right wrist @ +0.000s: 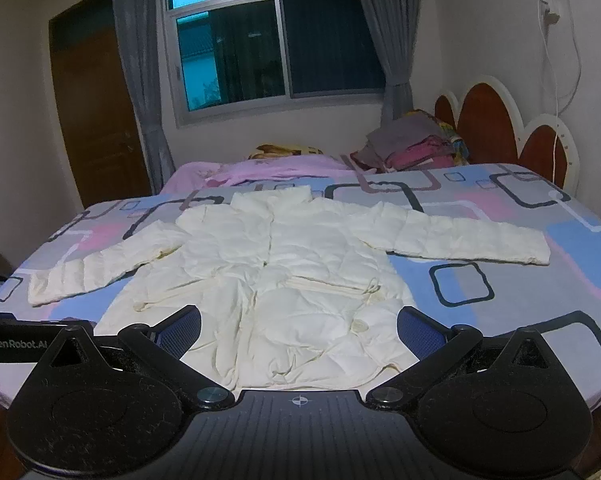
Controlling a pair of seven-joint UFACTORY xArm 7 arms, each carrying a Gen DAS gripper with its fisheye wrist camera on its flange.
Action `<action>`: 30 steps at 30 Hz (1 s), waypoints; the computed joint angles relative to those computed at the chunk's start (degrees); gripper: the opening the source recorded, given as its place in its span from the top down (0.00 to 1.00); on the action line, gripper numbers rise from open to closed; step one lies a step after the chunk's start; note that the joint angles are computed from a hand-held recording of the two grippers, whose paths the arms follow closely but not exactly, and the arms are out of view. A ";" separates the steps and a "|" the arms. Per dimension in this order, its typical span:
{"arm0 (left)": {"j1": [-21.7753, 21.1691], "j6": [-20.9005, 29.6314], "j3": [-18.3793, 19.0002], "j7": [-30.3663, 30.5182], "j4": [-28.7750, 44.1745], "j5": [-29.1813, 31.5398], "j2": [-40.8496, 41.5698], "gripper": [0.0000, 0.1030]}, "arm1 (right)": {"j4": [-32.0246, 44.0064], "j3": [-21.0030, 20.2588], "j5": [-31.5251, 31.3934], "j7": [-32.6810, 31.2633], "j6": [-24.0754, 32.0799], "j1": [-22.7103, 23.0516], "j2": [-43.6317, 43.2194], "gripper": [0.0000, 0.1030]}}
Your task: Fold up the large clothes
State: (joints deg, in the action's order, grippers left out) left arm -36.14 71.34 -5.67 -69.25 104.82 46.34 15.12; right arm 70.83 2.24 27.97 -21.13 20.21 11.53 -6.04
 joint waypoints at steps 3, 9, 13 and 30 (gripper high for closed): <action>0.65 -0.65 0.26 0.69 0.26 -0.47 0.32 0.00 | 1.13 0.47 -1.56 1.67 -0.06 -0.27 1.23 0.00; 1.75 -2.23 0.89 2.40 0.87 -1.39 1.10 0.00 | 3.54 1.40 -4.04 4.32 -0.21 -0.78 3.81 0.00; 2.48 -2.82 1.50 3.53 1.72 -2.42 2.12 0.00 | 5.09 1.92 -6.16 6.52 -0.65 -1.32 5.85 0.00; 5.52 -5.09 5.60 10.85 10.37 -9.14 10.44 0.00 | 20.08 2.96 -18.34 18.19 3.30 -1.90 19.95 0.00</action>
State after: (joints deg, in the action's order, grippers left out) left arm -30.62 66.25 -0.07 -58.41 115.18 37.20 25.56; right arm 90.91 5.19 9.63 -2.94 23.51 9.63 13.91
